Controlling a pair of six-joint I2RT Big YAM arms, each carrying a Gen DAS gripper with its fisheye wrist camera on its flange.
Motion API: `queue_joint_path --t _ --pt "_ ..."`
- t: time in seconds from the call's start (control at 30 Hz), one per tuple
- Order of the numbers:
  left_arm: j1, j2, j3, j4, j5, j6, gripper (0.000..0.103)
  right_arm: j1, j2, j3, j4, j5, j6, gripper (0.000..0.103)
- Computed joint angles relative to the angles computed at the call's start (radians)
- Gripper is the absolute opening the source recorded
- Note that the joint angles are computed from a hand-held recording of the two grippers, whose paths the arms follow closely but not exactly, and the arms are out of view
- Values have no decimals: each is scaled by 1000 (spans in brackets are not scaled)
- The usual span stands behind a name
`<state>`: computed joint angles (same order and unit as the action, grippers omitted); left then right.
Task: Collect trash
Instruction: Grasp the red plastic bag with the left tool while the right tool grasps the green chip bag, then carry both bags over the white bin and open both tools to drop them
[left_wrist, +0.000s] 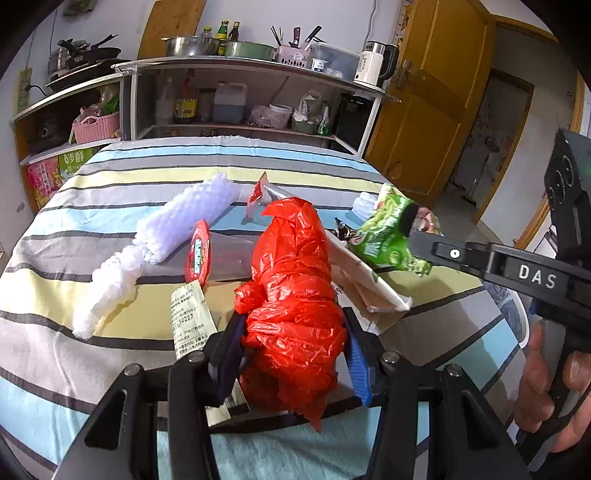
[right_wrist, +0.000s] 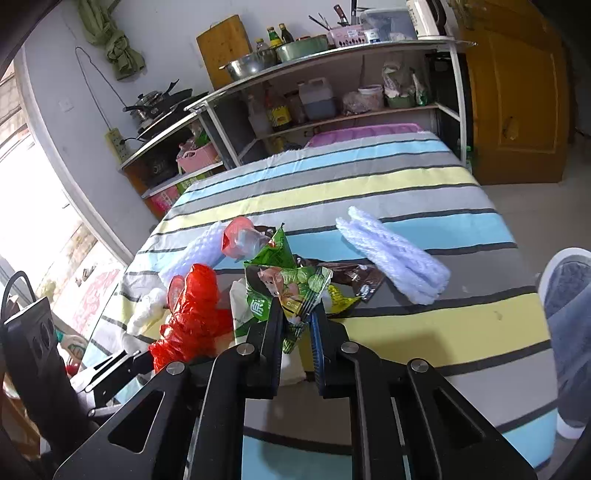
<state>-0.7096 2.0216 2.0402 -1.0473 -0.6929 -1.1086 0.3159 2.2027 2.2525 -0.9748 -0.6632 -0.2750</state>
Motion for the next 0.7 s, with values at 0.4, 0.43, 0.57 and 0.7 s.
queue_joint_path --t 0.4,0.43,0.57,0.7 --pt "-38 21 91 -54 -49 22 52 -64 -123 -179 100 -35 6 14" --pt "-42 27 107 -59 -53 30 52 -70 -134 -195 109 -36 9 14" --pt "-56 53 169 -61 -53 73 52 -99 -180 -262 154 -38 22 14" --pt "-63 104 267 -70 -37 122 52 -129 -214 -308 183 -37 35 14"
